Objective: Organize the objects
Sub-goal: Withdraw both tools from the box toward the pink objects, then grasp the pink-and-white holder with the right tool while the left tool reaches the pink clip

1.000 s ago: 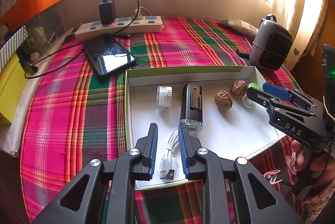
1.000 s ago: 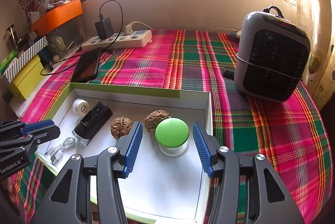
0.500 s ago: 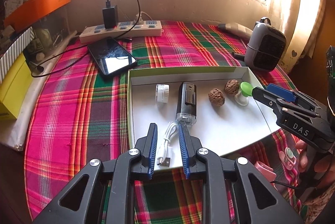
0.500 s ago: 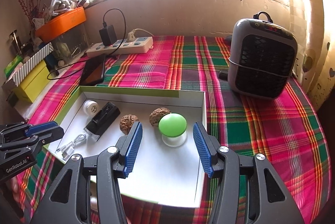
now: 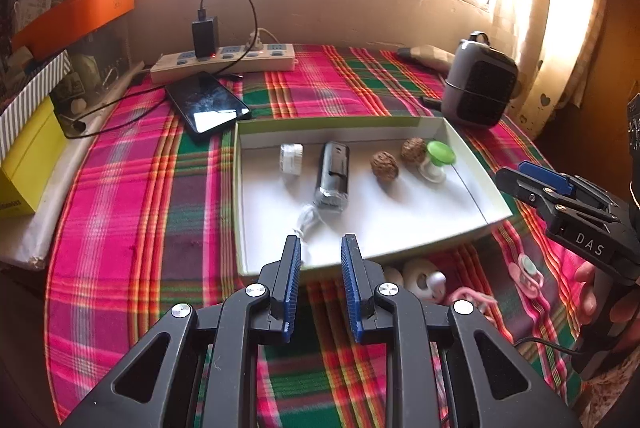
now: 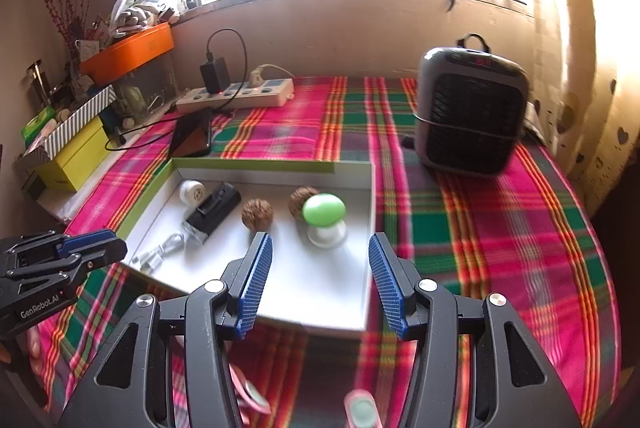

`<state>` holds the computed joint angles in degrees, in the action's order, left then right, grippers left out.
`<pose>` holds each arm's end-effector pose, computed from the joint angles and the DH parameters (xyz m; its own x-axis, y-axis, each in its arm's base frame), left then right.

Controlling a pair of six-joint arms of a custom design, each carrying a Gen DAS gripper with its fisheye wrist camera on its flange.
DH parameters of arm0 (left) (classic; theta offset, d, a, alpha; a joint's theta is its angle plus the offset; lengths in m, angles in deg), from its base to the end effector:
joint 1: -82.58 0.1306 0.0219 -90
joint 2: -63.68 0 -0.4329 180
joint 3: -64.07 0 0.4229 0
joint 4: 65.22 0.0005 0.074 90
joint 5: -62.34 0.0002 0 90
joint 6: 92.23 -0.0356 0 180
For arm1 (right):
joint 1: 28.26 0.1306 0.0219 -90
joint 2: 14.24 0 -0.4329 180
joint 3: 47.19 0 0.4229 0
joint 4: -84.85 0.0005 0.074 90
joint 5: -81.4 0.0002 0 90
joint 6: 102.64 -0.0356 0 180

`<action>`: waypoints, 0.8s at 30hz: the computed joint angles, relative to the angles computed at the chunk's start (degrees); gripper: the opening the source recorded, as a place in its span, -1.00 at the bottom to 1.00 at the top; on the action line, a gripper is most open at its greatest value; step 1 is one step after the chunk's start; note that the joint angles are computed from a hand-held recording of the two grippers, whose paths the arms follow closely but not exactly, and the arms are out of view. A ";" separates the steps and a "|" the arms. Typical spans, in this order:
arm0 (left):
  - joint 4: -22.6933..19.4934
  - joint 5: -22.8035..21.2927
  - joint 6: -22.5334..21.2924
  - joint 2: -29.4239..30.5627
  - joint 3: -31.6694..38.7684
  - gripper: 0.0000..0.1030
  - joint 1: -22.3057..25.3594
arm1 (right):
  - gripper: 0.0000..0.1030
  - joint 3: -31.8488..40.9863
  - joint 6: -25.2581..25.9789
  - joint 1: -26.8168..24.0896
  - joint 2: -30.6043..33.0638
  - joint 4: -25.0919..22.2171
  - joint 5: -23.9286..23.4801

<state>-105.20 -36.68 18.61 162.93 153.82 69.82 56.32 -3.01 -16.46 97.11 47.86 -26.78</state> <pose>0.5662 -0.1230 0.4050 -0.7352 -0.1938 -0.6496 -0.1527 0.9810 -0.1198 0.6583 0.1484 0.3999 -0.6116 -0.2901 -0.7360 -0.5205 0.8482 0.0982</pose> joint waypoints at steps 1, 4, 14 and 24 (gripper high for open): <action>0.13 0.25 0.22 -0.26 -0.38 -0.63 -0.18 | 0.00 -0.83 0.11 -0.27 -0.61 0.16 -0.01; 1.05 0.83 0.23 -1.30 -1.91 -0.63 -0.89 | 0.00 -3.19 0.51 -1.00 -2.20 0.91 0.06; 2.53 2.45 0.89 -3.62 -5.98 -0.63 -2.08 | 0.00 -9.39 0.12 -3.69 -6.10 2.64 -0.56; 2.86 4.18 1.29 -4.43 -8.05 -0.62 -3.01 | 0.00 -12.31 2.93 -3.89 -6.82 1.51 -0.18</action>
